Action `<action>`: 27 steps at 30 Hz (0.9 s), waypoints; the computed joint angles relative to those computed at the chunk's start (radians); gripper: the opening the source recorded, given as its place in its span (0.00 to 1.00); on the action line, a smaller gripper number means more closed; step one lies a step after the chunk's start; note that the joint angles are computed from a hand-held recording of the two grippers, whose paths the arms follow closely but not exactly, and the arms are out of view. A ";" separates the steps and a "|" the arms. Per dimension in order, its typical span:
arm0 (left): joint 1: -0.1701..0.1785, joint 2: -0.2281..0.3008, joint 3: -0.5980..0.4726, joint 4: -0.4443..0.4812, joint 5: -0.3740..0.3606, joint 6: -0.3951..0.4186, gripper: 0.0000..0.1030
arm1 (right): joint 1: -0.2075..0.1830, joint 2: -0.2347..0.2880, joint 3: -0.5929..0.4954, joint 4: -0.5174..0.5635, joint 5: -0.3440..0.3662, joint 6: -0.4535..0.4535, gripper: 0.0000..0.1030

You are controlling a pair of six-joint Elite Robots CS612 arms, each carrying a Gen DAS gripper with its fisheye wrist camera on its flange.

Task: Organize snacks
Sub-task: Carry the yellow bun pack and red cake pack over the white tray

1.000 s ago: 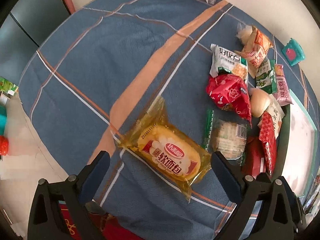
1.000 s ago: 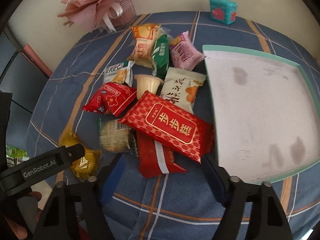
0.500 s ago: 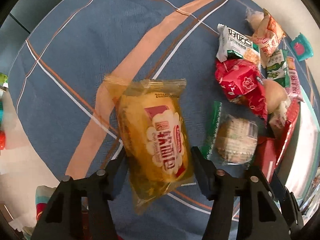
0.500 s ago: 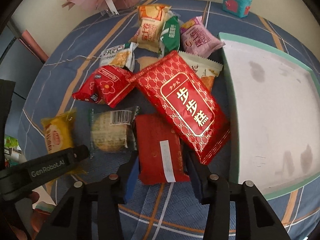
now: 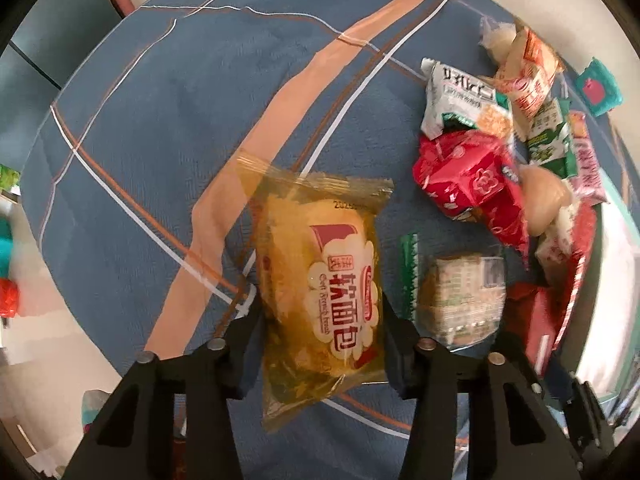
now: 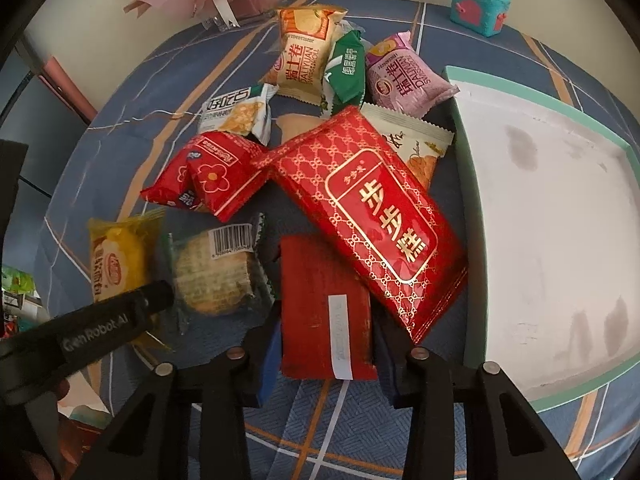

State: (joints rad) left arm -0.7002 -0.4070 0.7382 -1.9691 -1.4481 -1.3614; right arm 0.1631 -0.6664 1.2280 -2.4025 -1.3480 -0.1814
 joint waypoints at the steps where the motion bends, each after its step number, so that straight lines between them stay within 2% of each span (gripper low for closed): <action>1: -0.001 -0.021 0.039 -0.043 -0.004 -0.005 0.46 | -0.003 -0.003 0.002 0.004 0.008 -0.002 0.41; 3: -0.005 -0.045 0.085 -0.089 -0.007 -0.007 0.42 | -0.007 -0.010 0.010 0.000 0.021 -0.004 0.41; 8: -0.007 -0.062 0.100 -0.120 0.001 -0.013 0.41 | -0.018 -0.026 0.029 -0.035 0.062 0.004 0.41; 14: -0.022 -0.120 0.157 -0.163 0.042 -0.041 0.41 | -0.028 -0.043 0.050 -0.078 0.125 0.020 0.41; 19: -0.032 -0.164 0.198 -0.191 0.109 -0.052 0.41 | -0.036 -0.066 0.082 -0.134 0.168 0.038 0.41; 22: -0.042 -0.209 0.247 -0.212 0.158 -0.056 0.41 | -0.043 -0.074 0.091 -0.166 0.199 0.051 0.41; 27: -0.055 -0.233 0.268 -0.231 0.218 -0.058 0.41 | -0.051 -0.096 0.118 -0.205 0.227 0.063 0.41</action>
